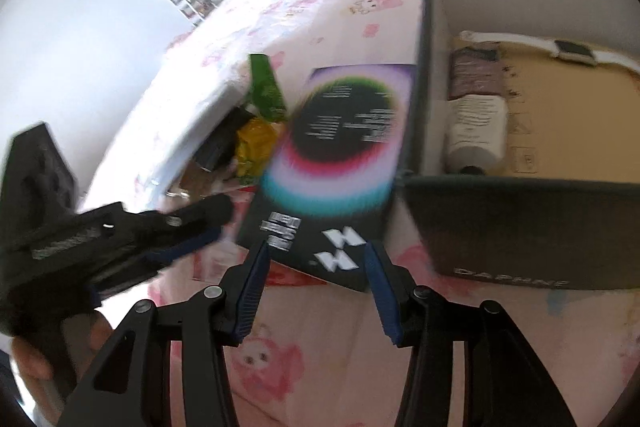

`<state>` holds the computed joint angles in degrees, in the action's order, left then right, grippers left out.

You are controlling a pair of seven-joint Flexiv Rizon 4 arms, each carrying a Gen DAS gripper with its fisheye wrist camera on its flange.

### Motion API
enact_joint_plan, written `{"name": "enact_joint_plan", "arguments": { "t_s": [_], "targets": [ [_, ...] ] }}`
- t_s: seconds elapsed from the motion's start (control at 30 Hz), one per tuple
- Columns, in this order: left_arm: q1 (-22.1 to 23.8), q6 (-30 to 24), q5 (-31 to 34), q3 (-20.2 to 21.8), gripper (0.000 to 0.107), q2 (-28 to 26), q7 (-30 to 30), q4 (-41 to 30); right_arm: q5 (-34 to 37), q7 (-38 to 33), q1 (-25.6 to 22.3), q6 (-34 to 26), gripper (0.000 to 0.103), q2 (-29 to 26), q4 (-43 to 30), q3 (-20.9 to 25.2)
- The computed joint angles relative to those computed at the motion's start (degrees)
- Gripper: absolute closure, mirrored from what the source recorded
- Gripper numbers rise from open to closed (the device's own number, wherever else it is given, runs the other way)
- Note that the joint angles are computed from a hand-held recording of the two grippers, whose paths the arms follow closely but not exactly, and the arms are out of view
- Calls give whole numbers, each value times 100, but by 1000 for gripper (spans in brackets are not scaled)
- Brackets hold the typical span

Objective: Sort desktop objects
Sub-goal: 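Close the left gripper on the Smart Devil card box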

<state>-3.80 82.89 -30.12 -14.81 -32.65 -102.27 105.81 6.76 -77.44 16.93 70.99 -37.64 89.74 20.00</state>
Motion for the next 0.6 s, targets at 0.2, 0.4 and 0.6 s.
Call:
{"name": "enact_joint_plan", "arguments": {
  "t_s": [0.2, 0.4, 0.6],
  "targets": [
    [-25, -662, -37, 132, 71, -235, -133, -312, 114, 97, -130, -209, 58, -250, -182, -19],
    [-273, -942, 210, 399, 66, -241, -137, -487, 176, -277, -176, 54, 59, -235, -90, 109],
    [-308, -1398, 210, 258, 65, -23, 150, -290, 234, -527, -347, 206, 62, 282, 569, 196]
  ]
}}
